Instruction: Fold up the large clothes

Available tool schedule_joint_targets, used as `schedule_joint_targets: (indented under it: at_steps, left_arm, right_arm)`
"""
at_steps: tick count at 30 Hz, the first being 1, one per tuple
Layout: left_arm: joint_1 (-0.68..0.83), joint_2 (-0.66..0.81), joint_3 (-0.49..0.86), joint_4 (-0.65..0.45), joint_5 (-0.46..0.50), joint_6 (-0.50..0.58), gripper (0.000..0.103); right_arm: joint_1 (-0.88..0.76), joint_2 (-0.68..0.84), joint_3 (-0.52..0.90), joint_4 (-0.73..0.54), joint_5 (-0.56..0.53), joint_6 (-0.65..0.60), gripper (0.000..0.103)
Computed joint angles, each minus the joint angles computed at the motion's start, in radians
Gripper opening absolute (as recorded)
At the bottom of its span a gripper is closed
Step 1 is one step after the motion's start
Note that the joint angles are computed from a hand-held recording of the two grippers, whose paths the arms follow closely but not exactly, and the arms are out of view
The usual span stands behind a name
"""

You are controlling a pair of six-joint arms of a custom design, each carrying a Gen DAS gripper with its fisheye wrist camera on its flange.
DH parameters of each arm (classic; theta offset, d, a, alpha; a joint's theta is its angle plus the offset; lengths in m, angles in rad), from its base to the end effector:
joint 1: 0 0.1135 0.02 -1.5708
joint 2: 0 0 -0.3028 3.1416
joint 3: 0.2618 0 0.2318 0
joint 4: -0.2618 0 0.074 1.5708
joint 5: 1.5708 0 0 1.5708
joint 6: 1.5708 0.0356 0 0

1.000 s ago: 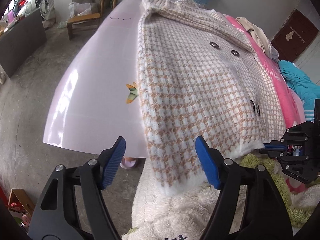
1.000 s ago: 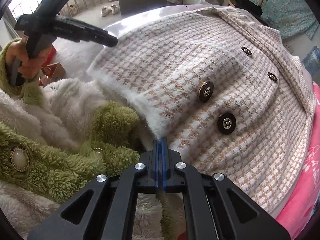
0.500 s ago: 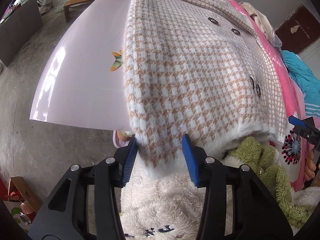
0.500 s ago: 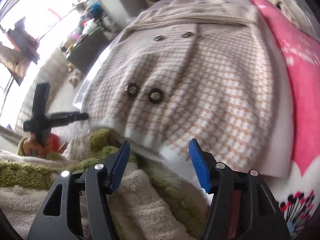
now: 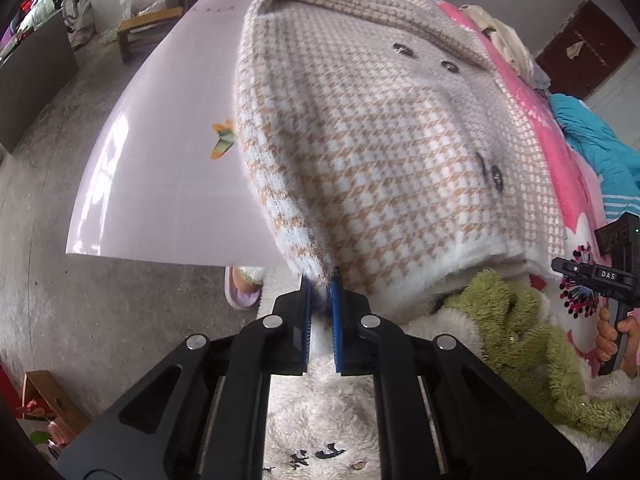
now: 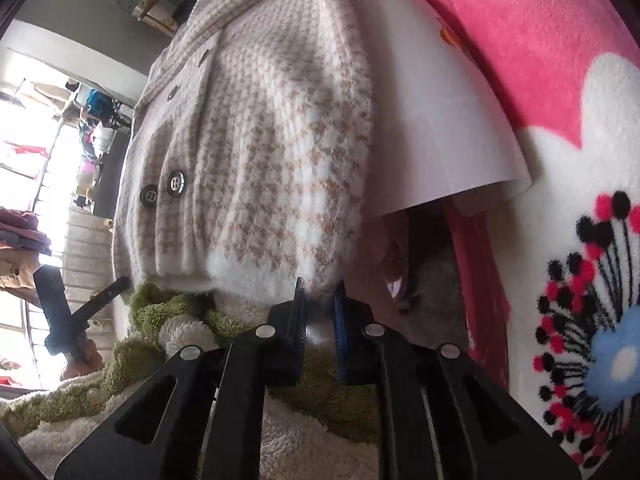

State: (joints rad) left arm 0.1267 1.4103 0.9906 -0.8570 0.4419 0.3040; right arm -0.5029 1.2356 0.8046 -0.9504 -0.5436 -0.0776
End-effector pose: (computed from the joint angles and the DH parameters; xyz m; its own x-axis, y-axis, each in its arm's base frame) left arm 0.2314 0.0141 0.2743 -0.9032 0.1577 -0.3991 0.2926 0.9067 -0.3038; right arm 0.1566 -0.0651 0.2578 -0.8833 0.4102 -0.2271 0.2595 0.8311 0.4918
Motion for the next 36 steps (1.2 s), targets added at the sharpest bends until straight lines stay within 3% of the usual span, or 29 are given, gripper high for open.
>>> schedule_joint_targets:
  at_steps: [5, 10, 15, 20, 21, 22, 24, 26, 29, 33, 36]
  left_arm:
    - [0.044, -0.028, 0.106, -0.024, 0.132, -0.015, 0.007]
    - [0.080, 0.088, 0.259, 0.029, 0.229, -0.136, 0.007]
    - [0.032, 0.257, 0.438, 0.135, 0.209, -0.287, 0.007]
    - [-0.026, 0.466, 0.647, 0.169, 0.162, -0.395, 0.009]
    - [-0.036, 0.500, 0.671, 0.186, 0.149, -0.414, 0.011]
    - [-0.044, 0.533, 0.692, 0.202, 0.152, -0.419, 0.012]
    - [-0.056, 0.624, 0.797, 0.135, 0.154, -0.410, 0.017]
    - [-0.060, 0.656, 0.830, 0.112, 0.149, -0.423, 0.024]
    - [-0.070, 0.563, 0.698, 0.249, 0.095, -0.416, 0.040]
    - [-0.104, 0.445, 0.579, 0.316, 0.133, -0.312, 0.040]
    - [-0.186, 0.436, 0.578, 0.245, 0.170, -0.213, 0.040]
  right_arm:
    - [0.026, -0.066, 0.174, -0.060, -0.039, 0.036, 0.010]
    - [0.070, 0.012, 0.280, 0.114, -0.043, 0.159, 0.010]
    - [0.081, 0.173, 0.373, 0.329, -0.083, 0.308, 0.010]
    - [0.162, 0.388, 0.502, 0.498, -0.032, 0.442, 0.012]
    - [0.168, 0.432, 0.525, 0.522, -0.035, 0.453, 0.018]
    - [0.176, 0.485, 0.565, 0.522, -0.022, 0.455, 0.031]
    - [0.187, 0.530, 0.599, 0.516, 0.043, 0.463, 0.044]
    - [0.186, 0.546, 0.602, 0.543, 0.064, 0.456, 0.046]
    - [0.182, 0.493, 0.542, 0.597, 0.091, 0.422, 0.051]
    - [0.289, 0.396, 0.476, 0.545, 0.177, 0.235, 0.051]
    - [0.447, 0.369, 0.445, 0.517, 0.338, 0.092, 0.047]
